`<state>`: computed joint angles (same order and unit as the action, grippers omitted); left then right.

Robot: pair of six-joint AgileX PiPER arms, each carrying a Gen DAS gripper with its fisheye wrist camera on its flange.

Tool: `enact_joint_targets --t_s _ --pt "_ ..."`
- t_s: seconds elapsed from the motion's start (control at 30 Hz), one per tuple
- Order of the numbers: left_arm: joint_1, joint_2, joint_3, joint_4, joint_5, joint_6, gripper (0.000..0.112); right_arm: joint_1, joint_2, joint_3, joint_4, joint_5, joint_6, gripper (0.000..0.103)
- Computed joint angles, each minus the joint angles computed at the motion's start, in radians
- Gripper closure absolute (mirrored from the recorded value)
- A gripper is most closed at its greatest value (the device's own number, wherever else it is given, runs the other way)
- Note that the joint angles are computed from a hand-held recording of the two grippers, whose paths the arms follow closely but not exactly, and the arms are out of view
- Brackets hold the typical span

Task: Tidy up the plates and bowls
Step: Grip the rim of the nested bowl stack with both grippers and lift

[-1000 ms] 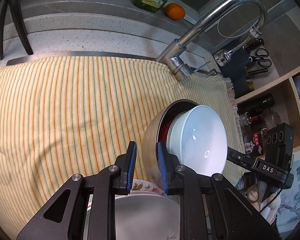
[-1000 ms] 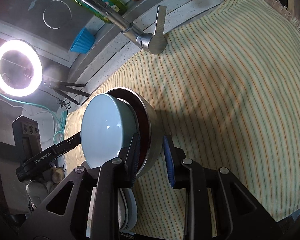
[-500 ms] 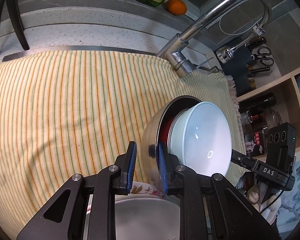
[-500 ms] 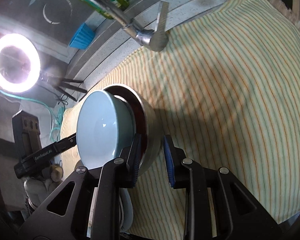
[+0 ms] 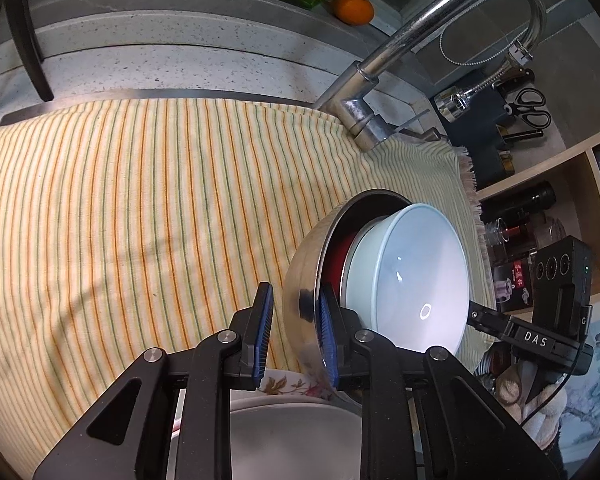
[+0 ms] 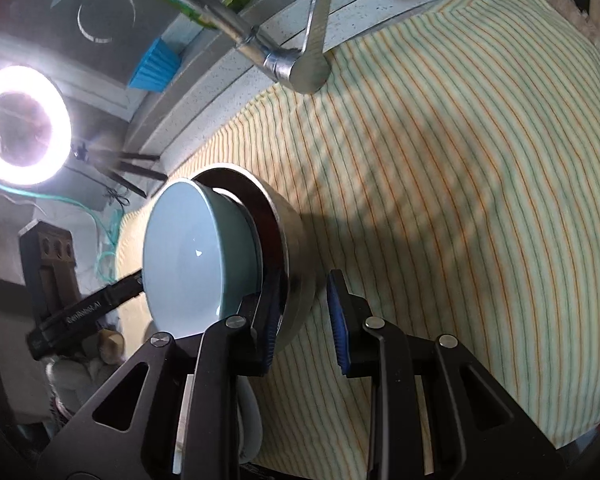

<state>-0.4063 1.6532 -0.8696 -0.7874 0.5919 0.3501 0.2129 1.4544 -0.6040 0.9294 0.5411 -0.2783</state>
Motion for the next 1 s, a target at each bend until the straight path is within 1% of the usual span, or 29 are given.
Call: enact_joint_targets --t_s 0.13,0.23,0.3,0.37,0.4,0.47,0.7,1.0 --pt "0.003 0.007 0.001 -0.012 -0.002 0.014 0.092 0.056 -0.007 -0.037 -0.153 -0.015 0.148 0.081" --pt "-0.005 0.006 -0.002 0.003 -0.005 0.0 0.095 0.099 -0.009 -0.068 -0.273 -0.015 0.266 0.087" --pt "-0.011 0.008 -0.009 0.024 -0.004 -0.02 0.099 0.153 -0.01 -0.101 -0.417 -0.015 0.405 0.09" --pt "-0.021 0.013 -0.017 0.051 -0.007 -0.046 0.101 0.209 -0.013 -0.125 -0.561 -0.015 0.542 0.09" --pt "-0.027 0.015 -0.021 0.063 -0.008 -0.06 0.102 0.225 -0.016 -0.129 -0.604 -0.016 0.585 0.09" --pt "-0.035 0.014 -0.024 0.089 -0.011 -0.083 0.103 0.227 -0.018 -0.13 -0.61 -0.016 0.593 0.09" --pt "-0.067 0.005 -0.035 0.179 -0.021 -0.179 0.103 0.207 -0.024 -0.116 -0.56 -0.017 0.534 0.09" --pt "-0.099 -0.004 -0.051 0.234 -0.024 -0.269 0.103 0.183 -0.05 -0.118 -0.542 0.004 0.5 0.09"
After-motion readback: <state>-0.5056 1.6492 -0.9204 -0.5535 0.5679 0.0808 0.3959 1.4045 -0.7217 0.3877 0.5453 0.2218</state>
